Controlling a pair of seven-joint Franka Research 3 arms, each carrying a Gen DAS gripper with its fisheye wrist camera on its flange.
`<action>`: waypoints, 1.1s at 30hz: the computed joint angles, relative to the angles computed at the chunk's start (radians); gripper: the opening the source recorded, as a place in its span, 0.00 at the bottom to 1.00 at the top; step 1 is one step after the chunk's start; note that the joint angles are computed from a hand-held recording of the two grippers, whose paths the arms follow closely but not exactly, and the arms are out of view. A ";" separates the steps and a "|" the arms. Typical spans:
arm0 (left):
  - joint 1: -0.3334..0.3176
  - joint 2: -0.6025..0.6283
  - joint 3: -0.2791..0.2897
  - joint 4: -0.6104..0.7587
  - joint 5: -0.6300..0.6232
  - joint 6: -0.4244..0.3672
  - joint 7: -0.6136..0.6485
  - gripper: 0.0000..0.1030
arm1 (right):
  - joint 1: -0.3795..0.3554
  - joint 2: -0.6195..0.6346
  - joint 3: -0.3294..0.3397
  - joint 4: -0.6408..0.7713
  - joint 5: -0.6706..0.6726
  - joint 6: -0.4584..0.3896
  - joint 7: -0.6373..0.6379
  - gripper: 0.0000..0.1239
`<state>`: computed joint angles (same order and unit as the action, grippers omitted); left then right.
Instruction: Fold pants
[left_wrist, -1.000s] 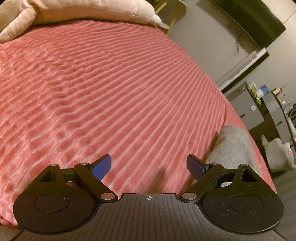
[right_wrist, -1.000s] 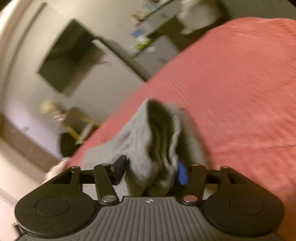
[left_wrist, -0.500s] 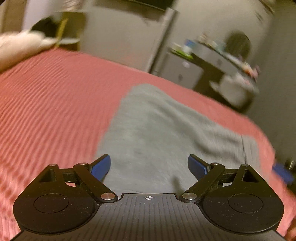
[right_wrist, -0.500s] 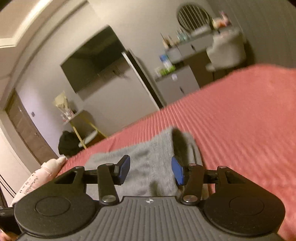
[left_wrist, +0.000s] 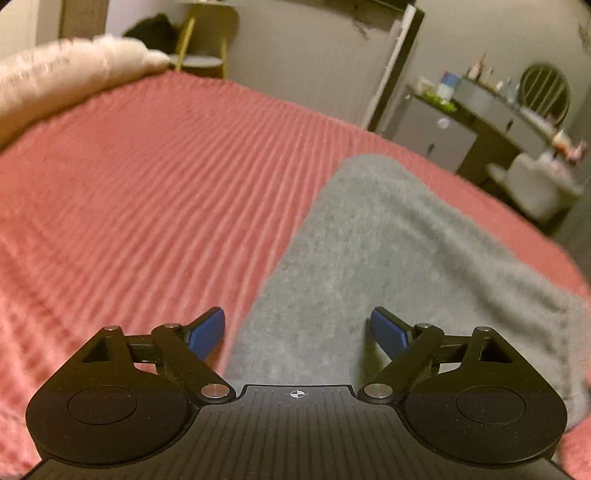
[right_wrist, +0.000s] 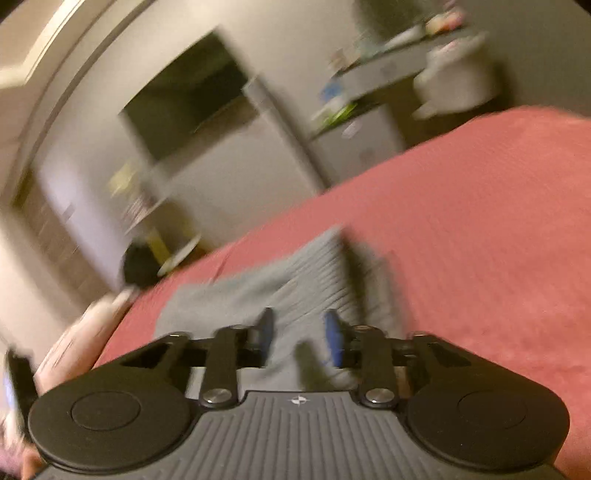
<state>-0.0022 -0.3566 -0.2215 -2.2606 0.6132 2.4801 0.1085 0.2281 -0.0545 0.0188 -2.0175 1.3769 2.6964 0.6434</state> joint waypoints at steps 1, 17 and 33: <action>0.002 -0.011 0.006 -0.020 0.011 0.051 -0.011 0.88 | -0.009 0.008 -0.009 0.005 -0.021 -0.030 0.065 0.40; -0.045 -0.090 -0.043 -0.099 -0.082 0.210 0.128 0.92 | -0.048 -0.001 -0.038 -0.088 0.060 -0.286 0.374 0.61; -0.113 -0.115 0.011 -0.152 -0.316 0.218 0.172 0.92 | -0.023 0.052 0.015 -0.049 0.090 -0.152 0.319 0.42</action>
<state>-0.1151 -0.4713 -0.2100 -2.4131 0.2976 2.6980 0.2809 0.2047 -0.0024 0.0335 -2.0661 1.4666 2.5445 0.9628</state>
